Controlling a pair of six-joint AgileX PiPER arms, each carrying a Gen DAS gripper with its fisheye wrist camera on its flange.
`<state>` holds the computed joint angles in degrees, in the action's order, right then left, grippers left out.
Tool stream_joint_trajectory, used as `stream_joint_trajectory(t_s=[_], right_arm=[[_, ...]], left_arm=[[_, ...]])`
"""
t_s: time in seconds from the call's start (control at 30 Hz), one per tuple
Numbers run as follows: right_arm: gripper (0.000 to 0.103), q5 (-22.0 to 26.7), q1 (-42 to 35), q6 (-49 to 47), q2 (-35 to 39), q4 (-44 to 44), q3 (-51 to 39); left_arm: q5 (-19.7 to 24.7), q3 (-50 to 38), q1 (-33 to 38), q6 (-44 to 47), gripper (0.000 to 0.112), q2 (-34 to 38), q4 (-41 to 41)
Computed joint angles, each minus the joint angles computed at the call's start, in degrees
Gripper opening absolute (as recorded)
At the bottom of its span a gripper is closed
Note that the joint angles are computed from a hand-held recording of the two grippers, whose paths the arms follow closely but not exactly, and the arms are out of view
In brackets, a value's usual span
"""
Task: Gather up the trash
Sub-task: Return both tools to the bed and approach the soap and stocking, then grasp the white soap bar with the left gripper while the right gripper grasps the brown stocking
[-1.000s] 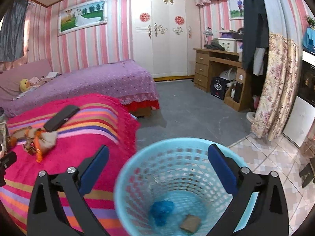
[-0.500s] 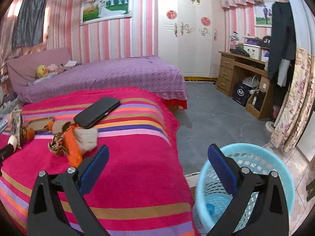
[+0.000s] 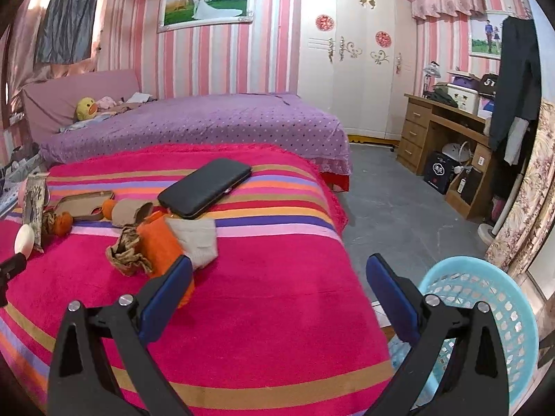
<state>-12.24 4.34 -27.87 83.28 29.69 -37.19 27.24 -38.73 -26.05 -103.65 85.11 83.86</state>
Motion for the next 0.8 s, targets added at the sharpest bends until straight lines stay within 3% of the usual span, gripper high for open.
stream_joint_trajectory(t_s=[0.4,0.63,0.8], right_arm=[[0.098,-1.15,3.61,-19.92,1.64,20.16,-1.71],[0.098,0.47,4.25,-16.19,2.39,18.49,-2.63],[0.098,-0.58,7.29,-21.17,3.01,24.41,-3.15]], left_arm=[[-5.50,-0.71,13.75,6.18,0.097,2.98,0.63],[-10.33,-2.98,19.77,8.19,0.097,5.93,1.64],[-16.40,-5.42,23.94,19.38,0.095,8.26,-8.84]])
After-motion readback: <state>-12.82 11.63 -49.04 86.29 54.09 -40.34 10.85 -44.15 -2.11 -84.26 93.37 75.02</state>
